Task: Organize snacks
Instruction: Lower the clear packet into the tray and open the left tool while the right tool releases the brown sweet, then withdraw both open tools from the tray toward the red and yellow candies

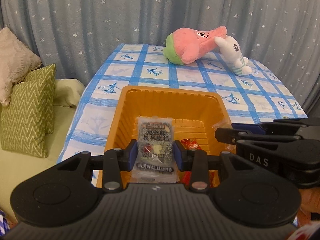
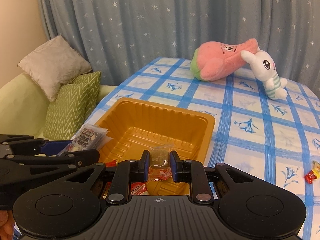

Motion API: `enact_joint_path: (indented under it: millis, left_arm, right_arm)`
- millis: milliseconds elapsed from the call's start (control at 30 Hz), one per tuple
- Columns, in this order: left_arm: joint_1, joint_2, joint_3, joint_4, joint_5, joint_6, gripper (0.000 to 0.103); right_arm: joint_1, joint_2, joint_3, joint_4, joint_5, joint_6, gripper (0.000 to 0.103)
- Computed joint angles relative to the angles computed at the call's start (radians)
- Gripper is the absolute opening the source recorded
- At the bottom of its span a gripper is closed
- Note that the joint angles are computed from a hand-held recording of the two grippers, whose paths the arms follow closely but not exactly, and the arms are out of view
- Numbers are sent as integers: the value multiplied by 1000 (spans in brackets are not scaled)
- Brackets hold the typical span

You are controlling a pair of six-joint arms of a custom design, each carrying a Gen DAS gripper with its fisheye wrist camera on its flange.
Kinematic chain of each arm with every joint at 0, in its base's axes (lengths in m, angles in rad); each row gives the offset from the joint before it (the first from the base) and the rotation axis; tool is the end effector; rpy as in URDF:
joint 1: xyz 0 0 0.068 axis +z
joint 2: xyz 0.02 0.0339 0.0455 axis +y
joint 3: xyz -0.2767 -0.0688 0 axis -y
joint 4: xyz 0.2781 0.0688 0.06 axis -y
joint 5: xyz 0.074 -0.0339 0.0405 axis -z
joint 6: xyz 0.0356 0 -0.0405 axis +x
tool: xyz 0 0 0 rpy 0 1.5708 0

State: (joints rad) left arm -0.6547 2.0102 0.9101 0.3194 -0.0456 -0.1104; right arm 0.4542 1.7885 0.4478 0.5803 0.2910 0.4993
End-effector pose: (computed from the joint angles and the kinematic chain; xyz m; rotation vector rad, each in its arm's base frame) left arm 0.3144 -0.2393 0.0662 0.6162 2.2920 -0.3192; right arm 0.2560 0.1136 0.0521 0.1957 2.2883 0.1527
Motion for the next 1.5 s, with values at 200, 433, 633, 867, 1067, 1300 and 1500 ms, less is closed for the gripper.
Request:
enact_joint_path:
  millis: [200,433,633,867,1067,1300,1500]
  left_arm:
    - [14,-12,-27,23,-17,-4,36]
    - [27,-81,-106,40,-26,-12,36]
    - [38,-109,-141,50,-24,-24,36]
    - [48,-125,-166,70,-28,-38,37]
    - [56,-134,-185,78,-32,-42,45]
    - [53,-169,-233,86,-38,-52,49]
    - [27,-225,-288,85,-53,-74,54]
  right_arm:
    - [-4,2,-7,8,-6,-1,22]
    - [8,-3,-8,2,-3,9,22]
    - [28,-14,7,-15,6,14,22]
    - [42,-9,38,-25,9,15,22]
    - [46,10,36,32,-28,1,25]
    - [68,-27,-23,28,23,68,60]
    - [105,-126,-125,-18,72,161,60]
